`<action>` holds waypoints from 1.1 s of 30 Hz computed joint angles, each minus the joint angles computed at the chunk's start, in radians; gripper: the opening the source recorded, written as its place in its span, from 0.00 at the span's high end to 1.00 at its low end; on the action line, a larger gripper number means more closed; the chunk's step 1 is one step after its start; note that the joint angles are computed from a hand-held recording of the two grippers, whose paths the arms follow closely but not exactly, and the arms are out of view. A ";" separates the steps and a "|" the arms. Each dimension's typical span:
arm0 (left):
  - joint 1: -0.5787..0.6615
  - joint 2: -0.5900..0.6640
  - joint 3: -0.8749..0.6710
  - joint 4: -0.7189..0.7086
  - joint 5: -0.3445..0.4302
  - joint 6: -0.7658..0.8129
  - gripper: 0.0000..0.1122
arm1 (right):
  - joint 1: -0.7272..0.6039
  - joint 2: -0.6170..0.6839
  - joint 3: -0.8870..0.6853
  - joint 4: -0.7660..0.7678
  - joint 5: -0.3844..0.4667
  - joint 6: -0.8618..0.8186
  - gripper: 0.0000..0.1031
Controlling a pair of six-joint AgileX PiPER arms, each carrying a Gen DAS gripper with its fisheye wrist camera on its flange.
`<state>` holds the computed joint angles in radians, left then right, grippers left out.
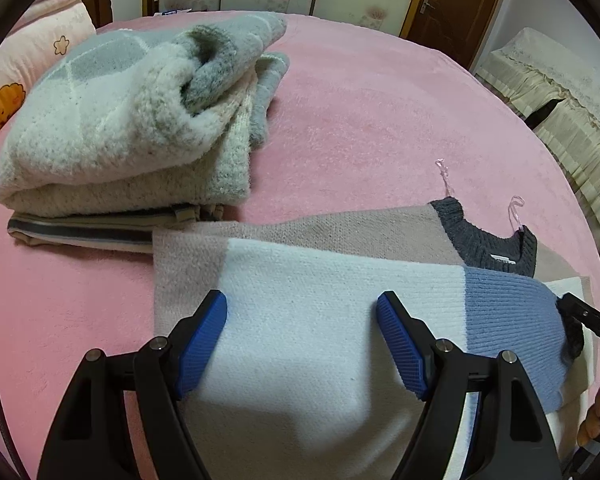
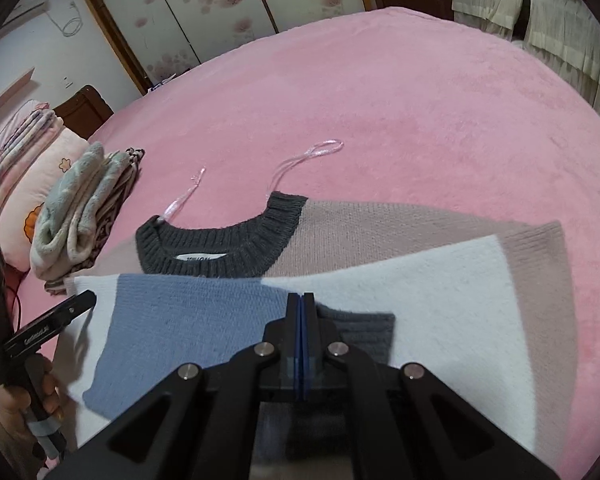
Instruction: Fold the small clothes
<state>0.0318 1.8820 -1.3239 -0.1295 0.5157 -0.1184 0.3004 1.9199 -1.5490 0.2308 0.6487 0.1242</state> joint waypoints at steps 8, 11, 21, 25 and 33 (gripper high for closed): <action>-0.053 -0.179 0.064 0.010 0.089 -0.083 0.28 | -0.007 -0.202 0.133 0.017 0.032 -0.005 0.97; -0.105 -0.293 0.115 0.086 0.109 -0.163 0.23 | -0.006 -0.301 0.188 0.015 0.051 -0.015 0.97; -0.290 -0.632 0.174 0.292 0.289 -0.379 0.09 | 0.029 -0.598 0.263 -0.077 0.140 0.072 0.79; -0.371 -0.704 0.162 0.373 0.400 -0.461 0.09 | 0.067 -0.696 0.284 -0.144 0.168 0.128 0.71; -0.616 -0.889 0.206 0.541 0.544 -0.712 0.09 | 0.149 -0.878 0.342 -0.227 0.240 0.194 0.71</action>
<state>-0.5845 0.9931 -1.1176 0.4114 1.0601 -0.8302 0.4491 1.0422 -1.2065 0.0040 0.8887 0.3182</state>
